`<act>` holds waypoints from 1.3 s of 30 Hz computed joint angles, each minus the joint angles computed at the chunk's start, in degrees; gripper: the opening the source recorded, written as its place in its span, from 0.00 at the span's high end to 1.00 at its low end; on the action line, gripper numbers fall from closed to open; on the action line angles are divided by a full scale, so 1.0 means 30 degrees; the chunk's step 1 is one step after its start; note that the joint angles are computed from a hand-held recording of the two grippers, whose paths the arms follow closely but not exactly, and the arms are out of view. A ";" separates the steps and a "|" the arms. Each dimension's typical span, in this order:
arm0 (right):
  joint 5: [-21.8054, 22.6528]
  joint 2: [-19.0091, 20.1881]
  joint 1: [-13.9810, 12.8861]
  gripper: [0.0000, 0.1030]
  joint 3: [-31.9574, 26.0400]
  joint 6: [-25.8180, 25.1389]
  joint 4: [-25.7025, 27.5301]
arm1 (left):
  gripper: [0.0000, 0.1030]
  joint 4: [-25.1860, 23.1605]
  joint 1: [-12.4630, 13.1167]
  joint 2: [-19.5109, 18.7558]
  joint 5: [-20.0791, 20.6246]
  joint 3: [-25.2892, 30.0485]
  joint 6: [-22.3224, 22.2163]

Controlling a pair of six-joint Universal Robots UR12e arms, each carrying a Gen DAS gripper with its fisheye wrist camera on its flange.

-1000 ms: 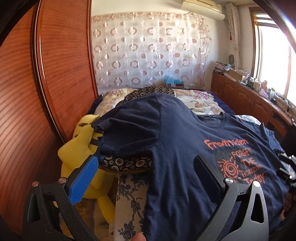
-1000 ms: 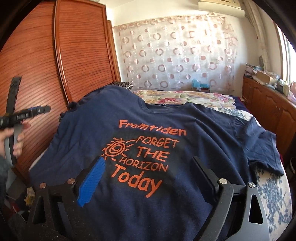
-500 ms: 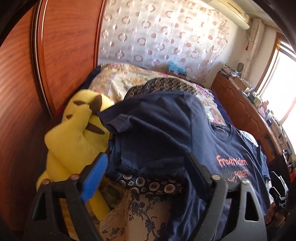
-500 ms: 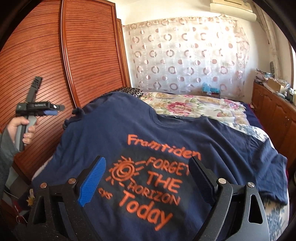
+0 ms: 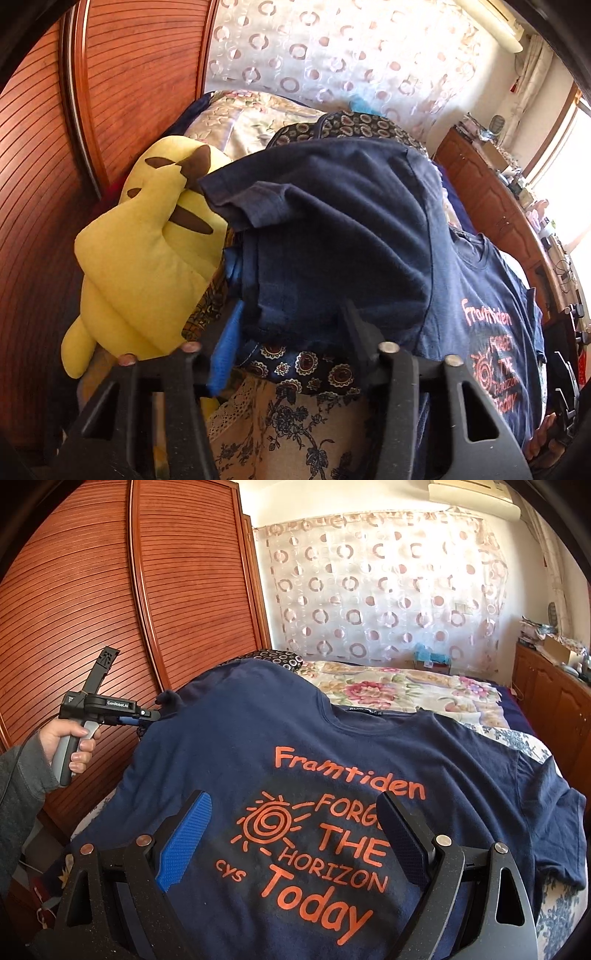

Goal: Fold small clothes

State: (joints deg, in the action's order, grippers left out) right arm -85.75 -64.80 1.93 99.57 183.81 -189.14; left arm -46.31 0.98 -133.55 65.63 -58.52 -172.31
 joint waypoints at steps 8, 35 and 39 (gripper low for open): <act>-0.0207 0.0010 0.0145 0.11 -0.0053 0.0365 -0.0037 | 0.91 0.1338 -0.0065 0.0332 0.0836 -0.0410 0.0937; -0.0429 -0.0527 -0.0268 0.11 0.0995 0.1954 -0.0593 | 0.94 0.1874 -0.2214 0.1781 -0.2668 -0.0331 0.5031; -0.0606 -0.0698 -0.0307 0.11 0.1235 0.2130 -0.0550 | 0.91 0.2135 -0.2388 0.2388 -0.3322 -0.1182 0.5388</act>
